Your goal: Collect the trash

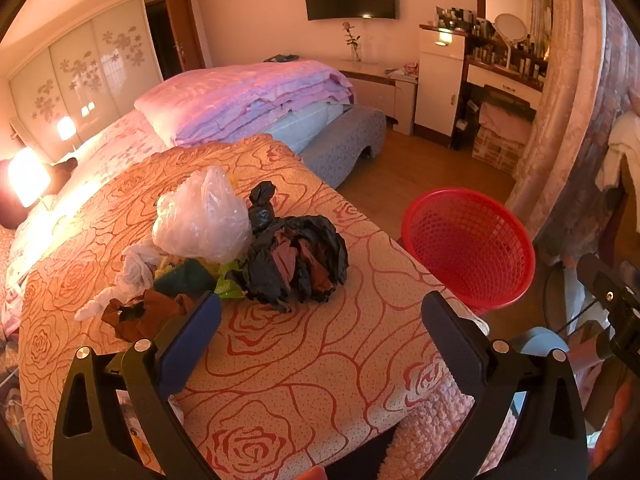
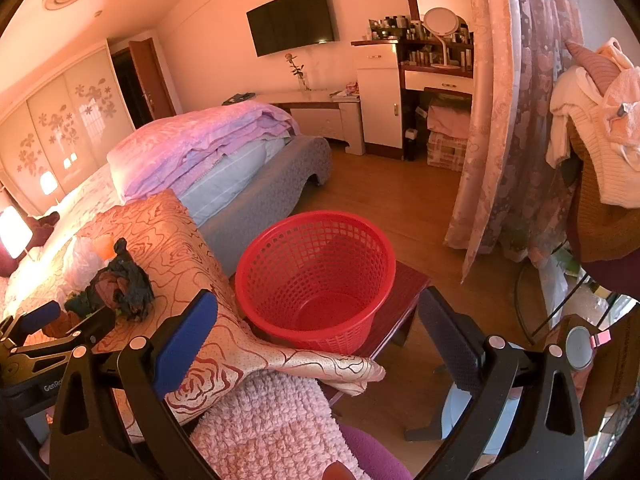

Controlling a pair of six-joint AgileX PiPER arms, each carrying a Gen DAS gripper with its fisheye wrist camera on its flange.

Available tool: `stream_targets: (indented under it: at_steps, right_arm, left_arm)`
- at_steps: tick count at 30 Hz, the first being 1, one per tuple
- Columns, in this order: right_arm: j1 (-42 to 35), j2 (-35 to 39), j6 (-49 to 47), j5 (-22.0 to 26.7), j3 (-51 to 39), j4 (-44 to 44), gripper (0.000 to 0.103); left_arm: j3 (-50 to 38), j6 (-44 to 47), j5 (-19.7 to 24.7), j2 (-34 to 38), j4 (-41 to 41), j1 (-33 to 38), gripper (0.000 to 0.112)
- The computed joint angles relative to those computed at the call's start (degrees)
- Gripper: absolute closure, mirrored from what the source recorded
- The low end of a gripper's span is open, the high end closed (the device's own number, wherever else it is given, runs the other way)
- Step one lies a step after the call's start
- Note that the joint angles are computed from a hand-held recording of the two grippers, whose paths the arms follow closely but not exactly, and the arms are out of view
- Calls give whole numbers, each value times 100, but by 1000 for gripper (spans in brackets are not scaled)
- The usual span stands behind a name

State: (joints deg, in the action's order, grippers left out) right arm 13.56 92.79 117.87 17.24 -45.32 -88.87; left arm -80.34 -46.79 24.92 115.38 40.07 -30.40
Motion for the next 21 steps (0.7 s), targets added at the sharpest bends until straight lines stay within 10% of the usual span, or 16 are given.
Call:
stream_targets:
  at_steps: [21]
  right_arm:
    - [25,38,52,21,0,-25,5]
  left_arm:
    - [209,-56,-113,-34,38,89,16]
